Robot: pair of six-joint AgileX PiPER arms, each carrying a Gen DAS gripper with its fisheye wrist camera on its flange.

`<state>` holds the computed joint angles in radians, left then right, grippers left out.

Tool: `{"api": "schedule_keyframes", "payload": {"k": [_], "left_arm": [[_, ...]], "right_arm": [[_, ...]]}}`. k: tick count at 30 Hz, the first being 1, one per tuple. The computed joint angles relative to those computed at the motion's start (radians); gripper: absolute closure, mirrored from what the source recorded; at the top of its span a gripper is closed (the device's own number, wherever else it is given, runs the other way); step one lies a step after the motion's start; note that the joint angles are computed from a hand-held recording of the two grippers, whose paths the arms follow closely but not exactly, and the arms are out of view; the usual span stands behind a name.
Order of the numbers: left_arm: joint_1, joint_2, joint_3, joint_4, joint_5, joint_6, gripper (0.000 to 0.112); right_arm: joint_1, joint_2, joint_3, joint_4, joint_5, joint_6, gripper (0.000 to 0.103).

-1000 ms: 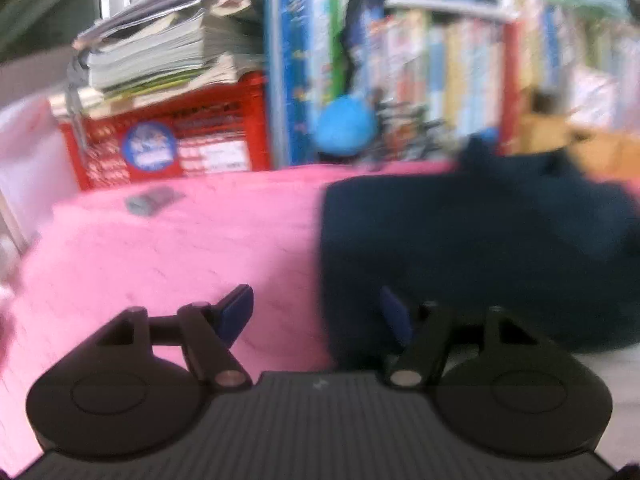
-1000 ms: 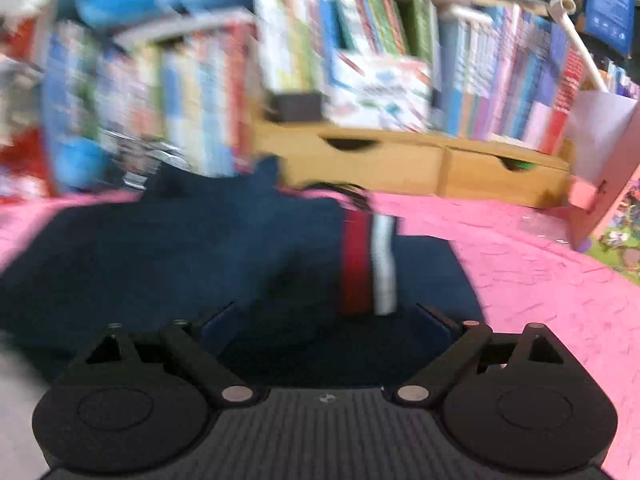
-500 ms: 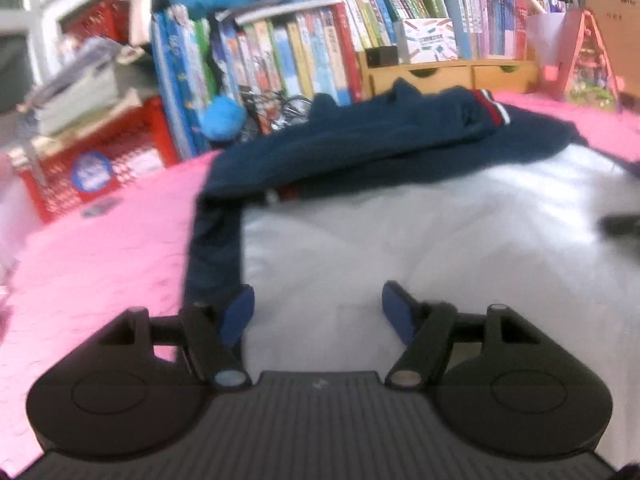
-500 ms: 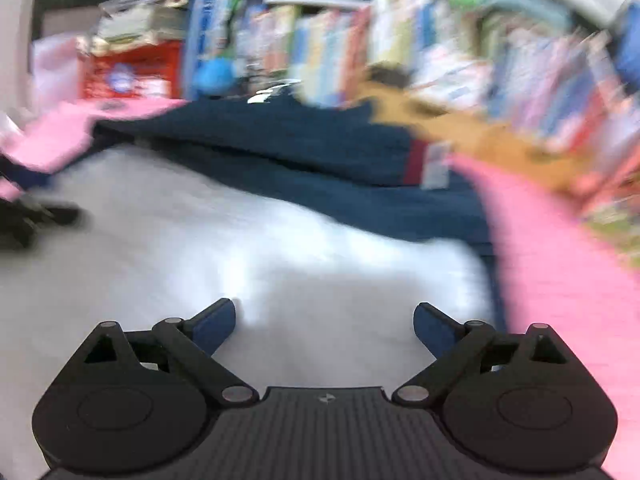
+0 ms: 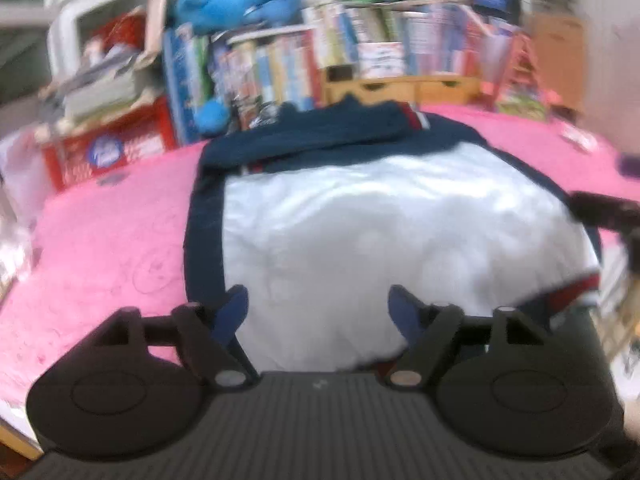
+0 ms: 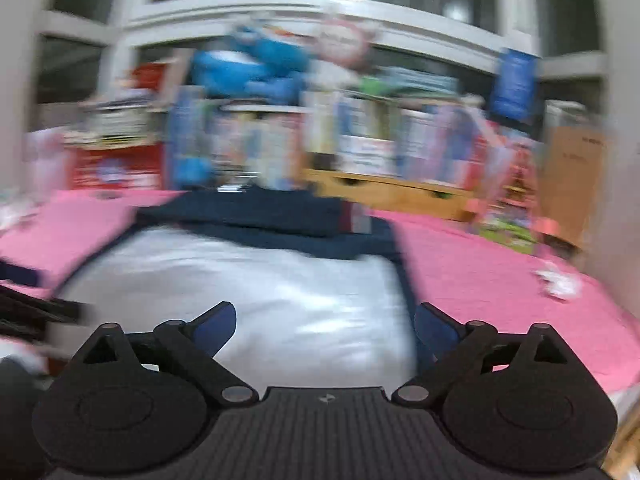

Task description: Fold clothes

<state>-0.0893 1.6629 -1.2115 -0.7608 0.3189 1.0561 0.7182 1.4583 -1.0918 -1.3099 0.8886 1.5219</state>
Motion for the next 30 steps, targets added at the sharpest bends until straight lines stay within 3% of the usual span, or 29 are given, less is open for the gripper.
{"api": "schedule_keyframes", "payload": {"k": [8, 15, 30], "left_arm": [[-0.009, 0.057, -0.059, 0.204, 0.039, -0.203, 0.033], [-0.020, 0.045, -0.045, 0.245, 0.033, -0.233, 0.033], [-0.035, 0.054, -0.062, 0.333, 0.052, -0.290, 0.031]], "right_arm": [[0.091, 0.145, -0.125, 0.119, 0.022, -0.168, 0.002], [0.077, 0.121, -0.072, 0.137, -0.010, -0.099, 0.002], [0.058, 0.128, -0.069, 0.184, -0.053, -0.143, 0.002]]}}
